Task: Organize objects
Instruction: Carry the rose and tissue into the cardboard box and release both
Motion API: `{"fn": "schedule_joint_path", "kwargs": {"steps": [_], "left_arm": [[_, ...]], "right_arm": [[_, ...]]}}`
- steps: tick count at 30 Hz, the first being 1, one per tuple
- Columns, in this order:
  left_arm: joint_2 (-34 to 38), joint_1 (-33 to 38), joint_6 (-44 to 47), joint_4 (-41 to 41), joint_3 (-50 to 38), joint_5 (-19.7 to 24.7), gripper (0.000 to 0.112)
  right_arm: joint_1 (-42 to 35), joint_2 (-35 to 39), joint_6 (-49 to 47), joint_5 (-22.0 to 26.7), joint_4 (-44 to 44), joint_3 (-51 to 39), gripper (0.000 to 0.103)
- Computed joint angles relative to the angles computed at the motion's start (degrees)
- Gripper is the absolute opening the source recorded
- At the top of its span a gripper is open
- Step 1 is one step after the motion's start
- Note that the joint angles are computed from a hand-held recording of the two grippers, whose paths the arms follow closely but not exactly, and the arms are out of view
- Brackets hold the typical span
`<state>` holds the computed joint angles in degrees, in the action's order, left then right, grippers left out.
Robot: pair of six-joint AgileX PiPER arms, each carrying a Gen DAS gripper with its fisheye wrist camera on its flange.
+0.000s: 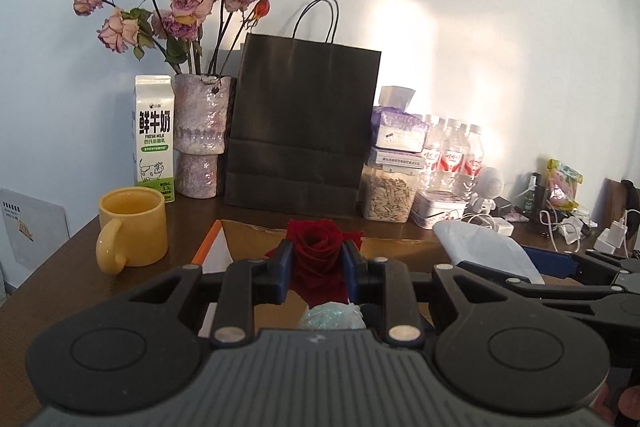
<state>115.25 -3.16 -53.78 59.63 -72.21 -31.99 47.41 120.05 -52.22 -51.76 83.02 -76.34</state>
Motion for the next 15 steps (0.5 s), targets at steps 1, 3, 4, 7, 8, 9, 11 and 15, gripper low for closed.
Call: {"fn": "schedule_joint_path", "kwargs": {"steps": [1, 3, 4, 7, 8, 9, 11, 15], "left_arm": [[1.0, -0.3, -0.8, 0.3, -1.5, 0.8, 0.027], [2.9, -0.8, -1.0, -0.4, -3.9, 2.0, 0.027], [3.9, -0.9, -1.0, -1.0, -4.7, 2.2, 0.027], [6.4, -1.4, -1.2, -0.9, -7.0, 3.9, 0.027], [7.1, -1.5, -2.9, 1.3, -8.1, 4.7, 0.027], [7.6, -1.6, -3.8, 2.3, -8.6, 5.1, 0.026], [7.8, -1.7, -3.1, 2.0, -8.7, 5.3, 0.026], [7.8, -1.9, -1.6, 1.0, -8.0, 5.1, 0.027]], "right_arm": [[-0.8, 0.6, 0.0, 0.2, 0.0, -0.6, 0.072], [-2.3, 1.3, 1.8, 1.5, -0.9, -0.7, 0.072], [-3.0, 1.6, 2.8, 2.5, -1.3, -0.5, 0.072], [-4.4, 2.7, 4.1, 5.0, -1.4, -0.2, 0.072], [-4.6, 2.9, 4.2, 5.4, -1.2, -0.2, 0.072], [-4.7, 3.0, 4.5, 5.6, -1.3, -0.2, 0.072], [-4.7, 3.0, 4.6, 5.8, -1.3, -0.1, 0.072], [-4.8, 3.4, 3.8, 6.0, -0.1, -0.6, 0.072]]}}
